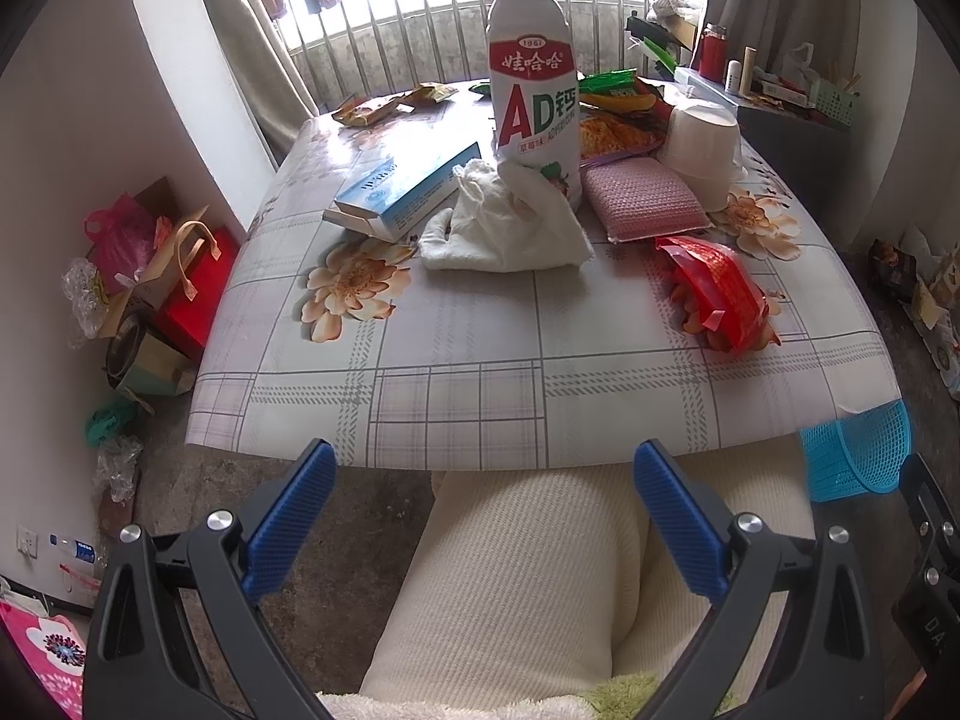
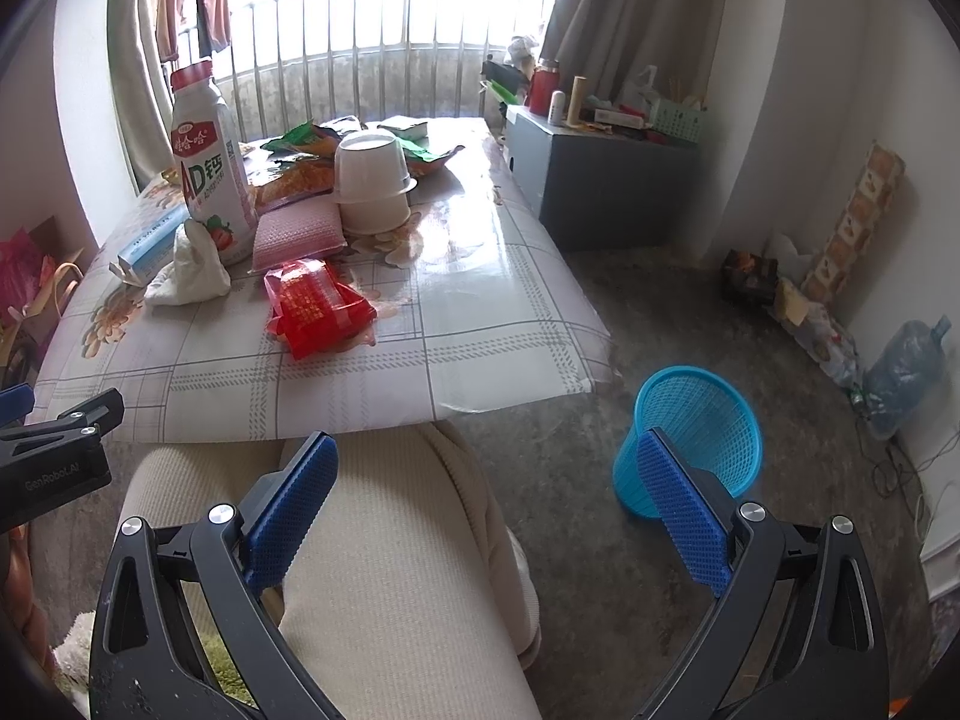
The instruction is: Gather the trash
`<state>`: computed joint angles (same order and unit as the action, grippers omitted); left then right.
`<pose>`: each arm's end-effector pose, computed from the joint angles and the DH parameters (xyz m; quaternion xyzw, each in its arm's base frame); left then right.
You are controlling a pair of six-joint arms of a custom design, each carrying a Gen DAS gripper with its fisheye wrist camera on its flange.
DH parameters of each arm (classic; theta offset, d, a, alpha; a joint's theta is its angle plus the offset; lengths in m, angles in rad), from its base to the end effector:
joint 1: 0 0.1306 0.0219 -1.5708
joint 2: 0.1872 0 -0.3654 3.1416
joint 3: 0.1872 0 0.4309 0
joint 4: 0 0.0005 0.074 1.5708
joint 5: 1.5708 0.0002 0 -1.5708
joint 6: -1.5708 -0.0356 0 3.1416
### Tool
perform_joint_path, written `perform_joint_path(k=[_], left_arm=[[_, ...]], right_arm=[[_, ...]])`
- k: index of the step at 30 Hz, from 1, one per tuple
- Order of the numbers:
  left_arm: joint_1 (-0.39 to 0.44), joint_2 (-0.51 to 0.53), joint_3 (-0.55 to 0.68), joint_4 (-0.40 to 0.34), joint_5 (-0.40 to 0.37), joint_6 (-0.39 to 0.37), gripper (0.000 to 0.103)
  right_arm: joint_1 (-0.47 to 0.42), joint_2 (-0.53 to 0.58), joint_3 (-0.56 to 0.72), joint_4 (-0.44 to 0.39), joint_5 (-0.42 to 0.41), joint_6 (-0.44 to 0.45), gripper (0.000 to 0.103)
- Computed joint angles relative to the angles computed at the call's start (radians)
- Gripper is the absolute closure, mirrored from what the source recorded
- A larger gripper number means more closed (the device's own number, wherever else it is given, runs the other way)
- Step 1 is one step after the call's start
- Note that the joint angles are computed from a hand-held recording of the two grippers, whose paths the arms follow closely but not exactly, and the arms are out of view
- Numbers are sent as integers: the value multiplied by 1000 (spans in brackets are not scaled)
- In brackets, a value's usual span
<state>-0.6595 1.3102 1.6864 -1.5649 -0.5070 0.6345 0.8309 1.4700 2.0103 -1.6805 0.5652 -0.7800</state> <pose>0.3540 -0.2532 0.5557 -0.0357 0.9510 0.0857 0.2951 0.3288 0.3311 0.6216 0.0357 0.9394 -0.0408 0.3386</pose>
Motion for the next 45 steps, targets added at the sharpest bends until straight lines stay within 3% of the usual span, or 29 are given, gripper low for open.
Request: perform_joint_path(k=[13, 18, 23, 27, 29, 32, 35, 40, 42, 45], left_arm=[[25, 9, 4, 18, 25, -34, 6], [63, -16, -24, 105, 28, -113, 6], [125, -29, -57, 185, 100, -166, 6], [182, -61, -118, 302, 252, -248, 6], [214, -100, -173, 404, 351, -265, 6], [244, -132, -221, 511, 400, -261, 6], [266, -119, -212, 546, 425, -284, 6], [294, -71, -160, 576, 484, -319, 7], [297, -32, -122, 570, 520, -341, 16], [293, 34, -72, 551, 505, -359, 28]], right_arm=[[-13, 5, 3, 1, -8, -3, 8], [-23, 14, -1, 53, -48, 40, 8], [-21, 4, -33, 187, -24, 134, 8], [-30, 12, -41, 274, -30, 217, 8], [-45, 29, -27, 298, -80, 245, 8], [-72, 69, 12, 327, -168, 275, 11], [-92, 126, 68, 334, -234, 315, 23], [-130, 191, 121, 328, -375, 280, 40], [-141, 207, 131, 320, -406, 271, 45], [-157, 236, 153, 306, -451, 259, 49]])
